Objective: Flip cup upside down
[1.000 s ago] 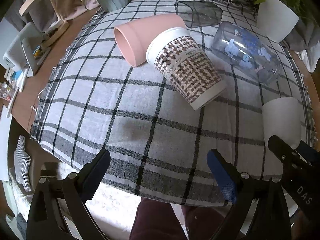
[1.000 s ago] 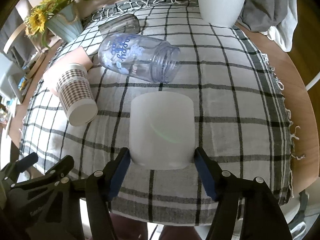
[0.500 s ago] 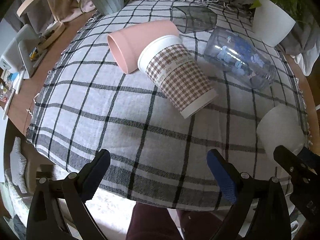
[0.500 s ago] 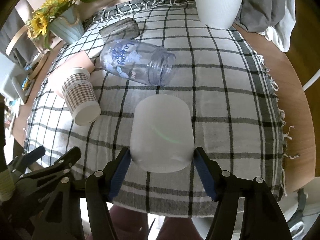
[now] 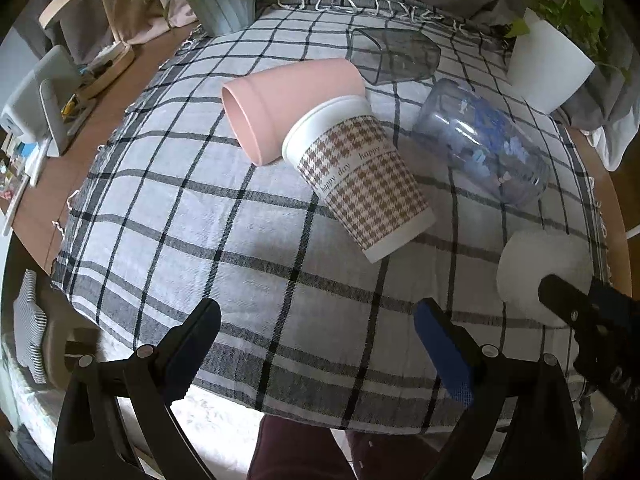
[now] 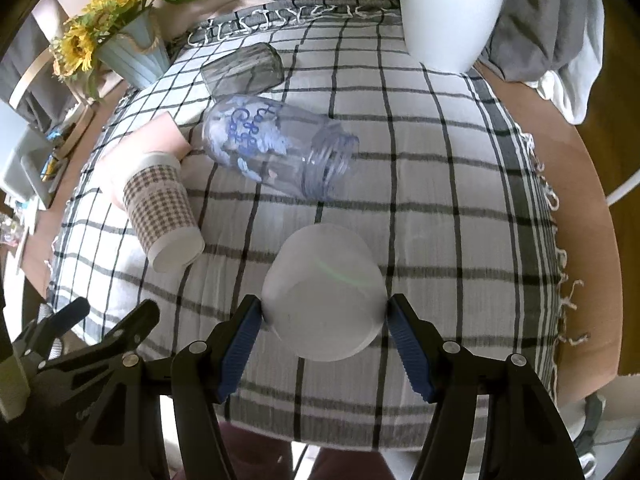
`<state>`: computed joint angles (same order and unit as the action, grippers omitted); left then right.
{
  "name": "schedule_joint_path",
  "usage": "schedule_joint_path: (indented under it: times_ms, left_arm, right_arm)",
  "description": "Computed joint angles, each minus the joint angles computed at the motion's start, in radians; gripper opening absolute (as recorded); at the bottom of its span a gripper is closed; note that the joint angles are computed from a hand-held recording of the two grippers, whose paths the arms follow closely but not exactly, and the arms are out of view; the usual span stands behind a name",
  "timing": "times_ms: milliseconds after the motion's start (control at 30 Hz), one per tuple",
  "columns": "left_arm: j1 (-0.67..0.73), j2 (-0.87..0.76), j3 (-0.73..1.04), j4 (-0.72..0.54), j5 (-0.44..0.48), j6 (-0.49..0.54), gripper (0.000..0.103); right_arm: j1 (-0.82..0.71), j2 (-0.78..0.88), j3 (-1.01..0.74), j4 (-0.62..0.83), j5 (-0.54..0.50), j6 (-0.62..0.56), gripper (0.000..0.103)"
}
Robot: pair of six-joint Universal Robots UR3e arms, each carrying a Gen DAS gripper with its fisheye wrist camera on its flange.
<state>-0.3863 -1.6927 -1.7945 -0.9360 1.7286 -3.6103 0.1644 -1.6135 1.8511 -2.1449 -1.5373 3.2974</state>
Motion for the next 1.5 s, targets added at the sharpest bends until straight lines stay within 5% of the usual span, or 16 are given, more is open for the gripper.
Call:
schedule_joint_path:
  times_ms: [367, 833, 933, 1233, 1500]
  left_arm:
    - [-0.013, -0.006, 0.014, -0.018, 0.037, -0.024, 0.099]
    - [-0.049, -0.017, 0.056, -0.07, 0.095, -0.094, 0.099]
    - [-0.068, -0.015, 0.071, -0.096, 0.134, -0.123, 0.099]
    - [-0.093, 0.099, 0.036, -0.112, 0.177, -0.13, 0.099]
    - [-0.109, 0.368, -0.104, -0.086, 0.219, -0.032, 0.099]
  right_arm:
    - [0.038, 0.152, -0.15, 0.035, -0.048, -0.043, 0.065]
    - [0.008, 0.143, -0.124, 0.012, -0.002, -0.086, 0.07]
    - [-0.005, 0.114, -0.079, -0.031, 0.021, -0.095, 0.085]
    - [-0.033, -0.042, 0.013, -0.064, 0.054, -0.075, 0.085]
    - [0.13, -0.225, 0.049, -0.08, -0.091, 0.102, 0.086]
